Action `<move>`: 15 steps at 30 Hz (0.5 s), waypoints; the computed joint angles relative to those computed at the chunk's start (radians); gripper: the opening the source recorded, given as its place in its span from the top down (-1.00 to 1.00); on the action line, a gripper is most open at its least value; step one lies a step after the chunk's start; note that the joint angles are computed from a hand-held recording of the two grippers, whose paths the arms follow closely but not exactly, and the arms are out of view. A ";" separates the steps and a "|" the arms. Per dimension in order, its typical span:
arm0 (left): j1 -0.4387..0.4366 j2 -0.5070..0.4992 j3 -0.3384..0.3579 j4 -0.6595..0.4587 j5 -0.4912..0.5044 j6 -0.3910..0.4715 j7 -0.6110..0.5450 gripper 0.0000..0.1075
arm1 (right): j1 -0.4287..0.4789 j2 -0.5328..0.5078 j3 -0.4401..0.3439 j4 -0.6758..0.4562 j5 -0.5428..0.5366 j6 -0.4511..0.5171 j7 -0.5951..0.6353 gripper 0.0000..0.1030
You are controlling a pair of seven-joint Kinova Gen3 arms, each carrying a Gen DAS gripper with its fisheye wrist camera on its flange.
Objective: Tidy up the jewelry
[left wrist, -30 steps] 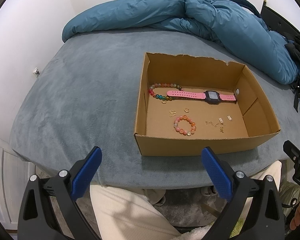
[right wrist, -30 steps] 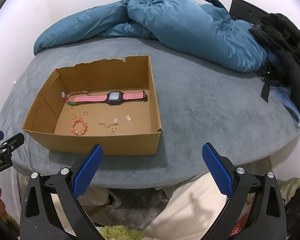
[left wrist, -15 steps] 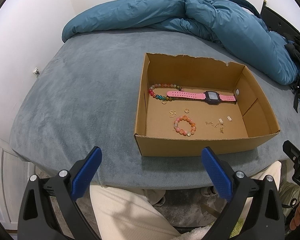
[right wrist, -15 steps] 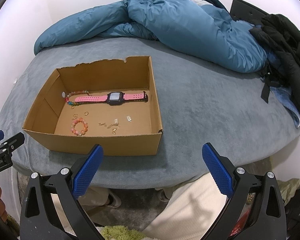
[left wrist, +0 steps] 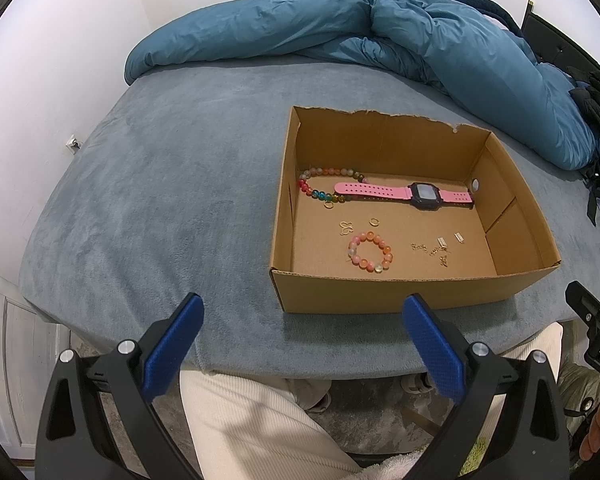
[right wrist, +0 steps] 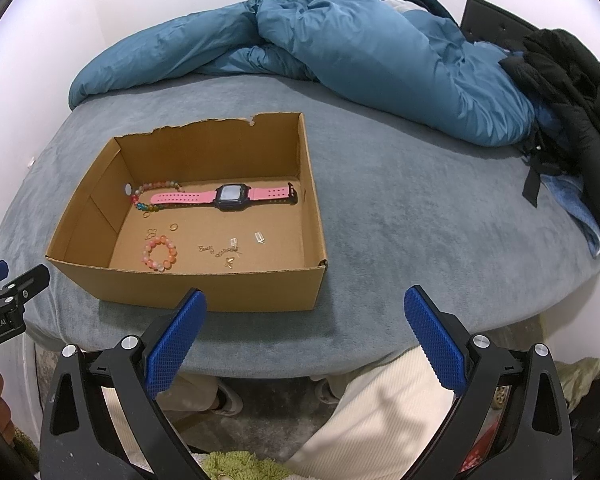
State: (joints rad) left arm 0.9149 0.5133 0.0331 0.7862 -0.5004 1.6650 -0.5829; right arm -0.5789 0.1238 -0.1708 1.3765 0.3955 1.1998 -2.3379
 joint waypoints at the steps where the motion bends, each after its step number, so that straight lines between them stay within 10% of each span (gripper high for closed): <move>1: 0.000 0.000 0.000 0.000 0.000 0.000 0.000 -0.81 | 0.000 0.000 0.000 -0.001 0.000 0.001 0.000 -0.84; 15: 0.000 -0.003 0.001 0.006 -0.001 -0.003 0.002 -0.81 | -0.003 0.003 -0.001 -0.004 0.001 0.003 -0.002 -0.84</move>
State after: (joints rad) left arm 0.9144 0.5107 0.0343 0.7918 -0.5011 1.6624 -0.5810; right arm -0.5818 0.1265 -0.1714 1.3722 0.3966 1.2028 -2.3404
